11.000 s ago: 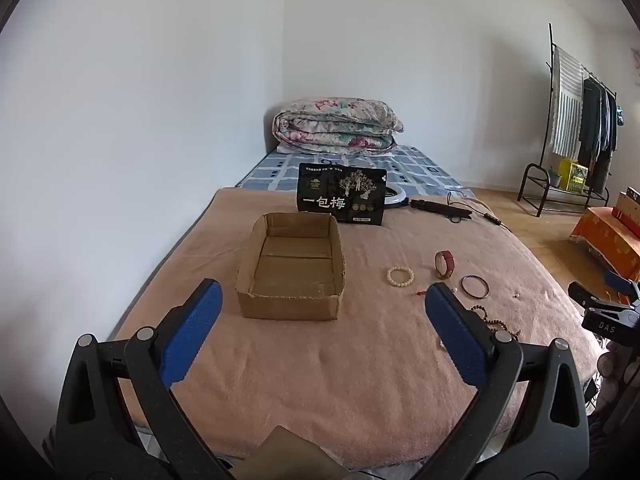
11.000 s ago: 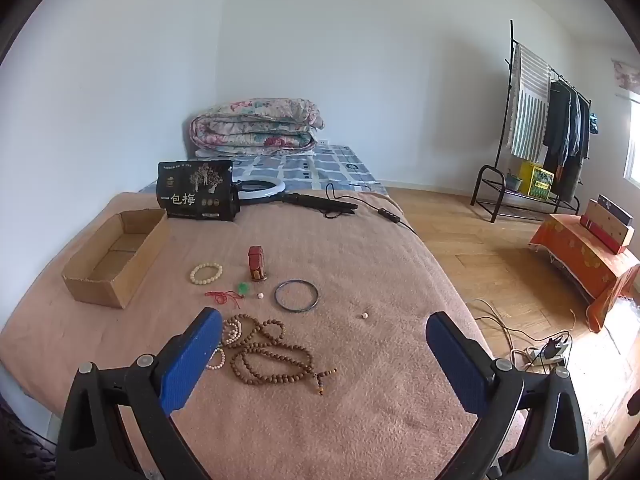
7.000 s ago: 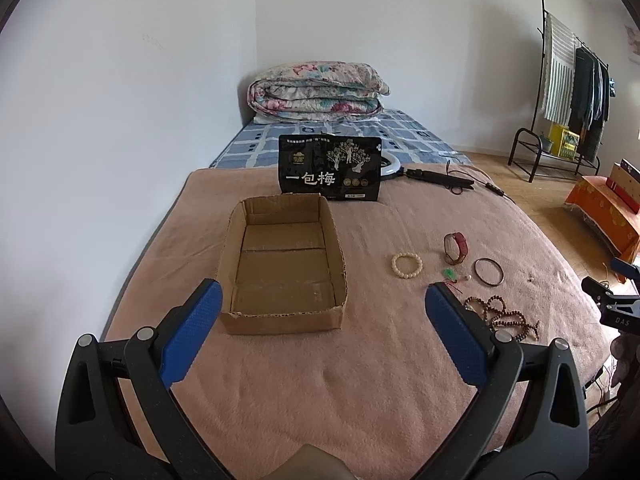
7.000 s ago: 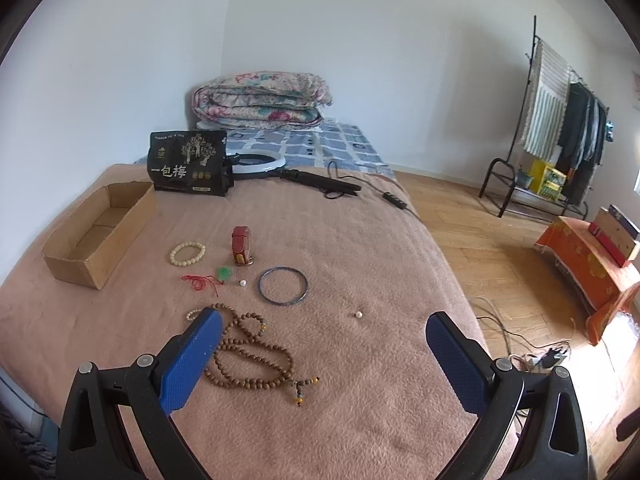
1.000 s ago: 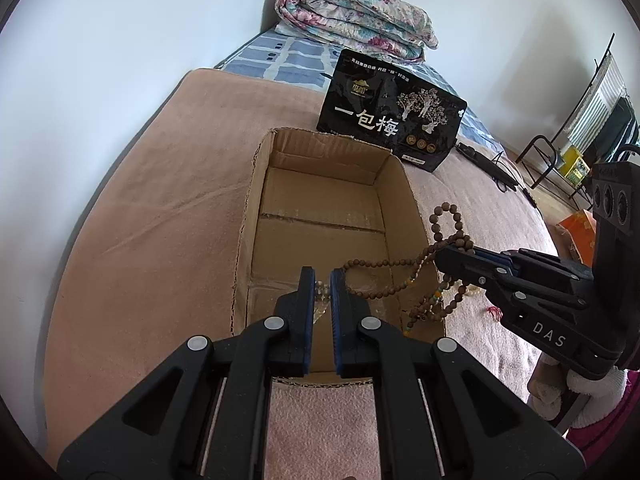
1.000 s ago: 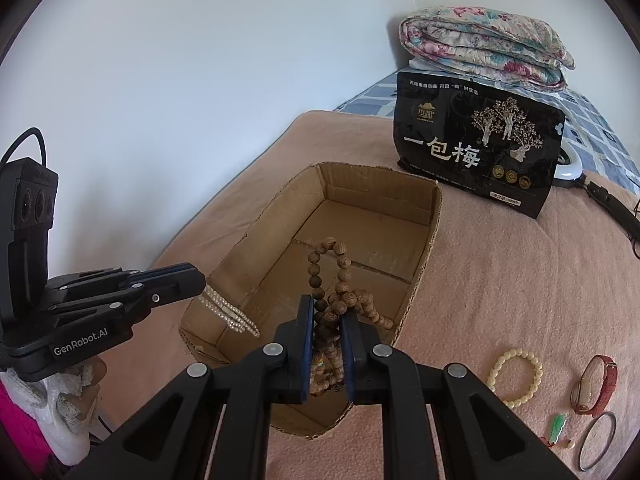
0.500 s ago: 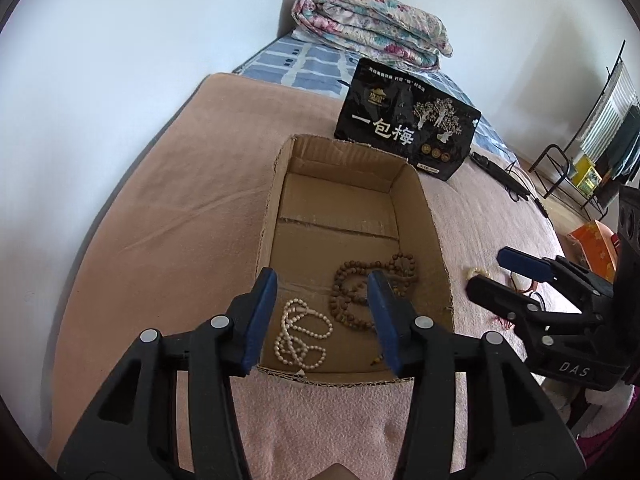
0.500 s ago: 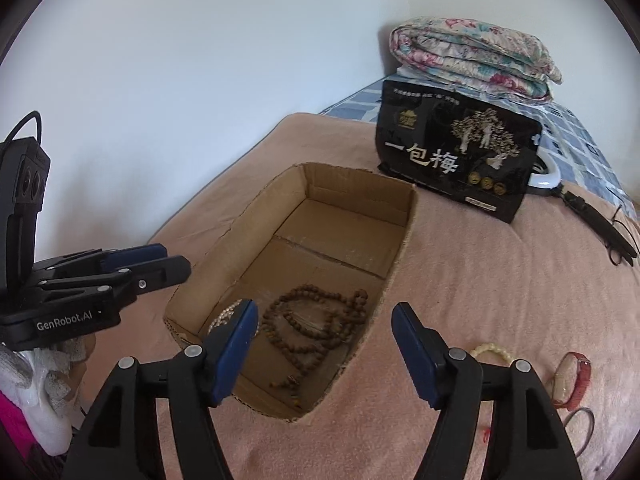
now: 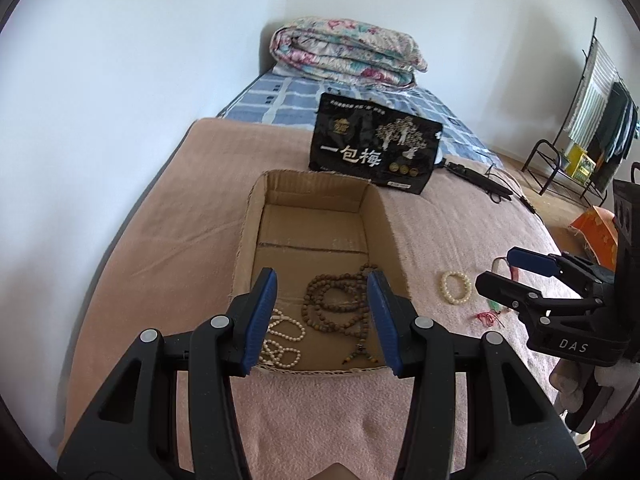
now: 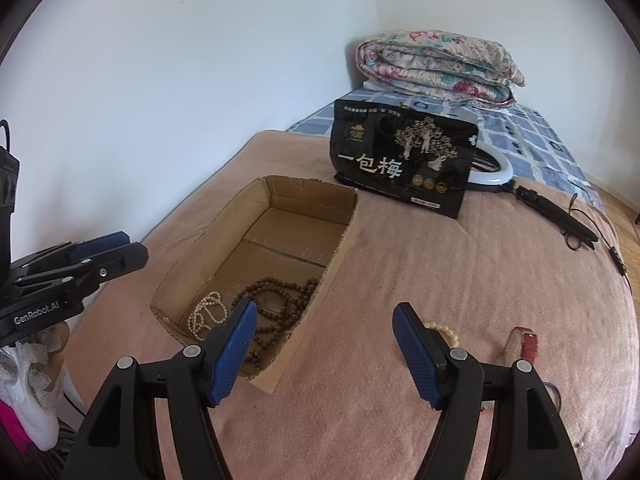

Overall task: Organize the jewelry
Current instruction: 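Move the left tool to the green jade pendant and close on it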

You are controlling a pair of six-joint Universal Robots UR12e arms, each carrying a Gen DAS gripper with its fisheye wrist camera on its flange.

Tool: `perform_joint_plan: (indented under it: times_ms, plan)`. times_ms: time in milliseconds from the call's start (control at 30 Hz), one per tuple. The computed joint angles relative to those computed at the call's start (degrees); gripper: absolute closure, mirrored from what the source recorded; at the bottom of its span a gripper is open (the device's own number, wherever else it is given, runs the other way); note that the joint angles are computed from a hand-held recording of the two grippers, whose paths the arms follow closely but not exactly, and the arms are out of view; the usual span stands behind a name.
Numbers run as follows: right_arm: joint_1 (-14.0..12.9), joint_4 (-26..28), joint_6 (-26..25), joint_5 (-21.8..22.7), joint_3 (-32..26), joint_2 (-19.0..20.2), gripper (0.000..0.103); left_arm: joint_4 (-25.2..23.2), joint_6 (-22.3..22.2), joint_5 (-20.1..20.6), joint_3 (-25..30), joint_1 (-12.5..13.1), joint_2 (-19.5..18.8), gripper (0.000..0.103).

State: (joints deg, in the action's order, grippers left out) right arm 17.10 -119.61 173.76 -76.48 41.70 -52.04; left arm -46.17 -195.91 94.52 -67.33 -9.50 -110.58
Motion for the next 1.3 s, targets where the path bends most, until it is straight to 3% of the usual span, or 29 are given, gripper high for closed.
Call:
perform_joint_plan:
  times_ms: [400,533,667,733,1067,1300]
  plan:
    - [-1.9,-6.3,2.4,-6.3,9.4,-6.2,0.007,4.8,5.0,1.5,1.6,-3.6,-0.8,0.056]
    - [-2.8,-7.1,2.8,-8.0,11.4,-7.7,0.006,5.1,5.9,1.1,2.7,-4.5,-1.5,0.054]
    - [-3.5,-8.6,2.9,-10.6,13.8,-9.3,0.003,5.6,7.2,0.6,3.7,-5.3,-2.4,0.037]
    - [-3.8,-10.4,2.8,-12.3,15.4,-10.2,0.0,5.9,7.8,0.5,4.3,-5.7,-3.0,0.036]
    - [-6.5,-13.8,1.9,-16.3,21.3,-13.3,0.0,1.3,7.6,-3.4,8.5,-6.5,-6.3,0.036]
    - [-9.3,-14.0,4.8,-17.3,23.8,-14.5,0.0,-1.9,7.7,-6.0,11.1,-7.0,-8.5,0.037]
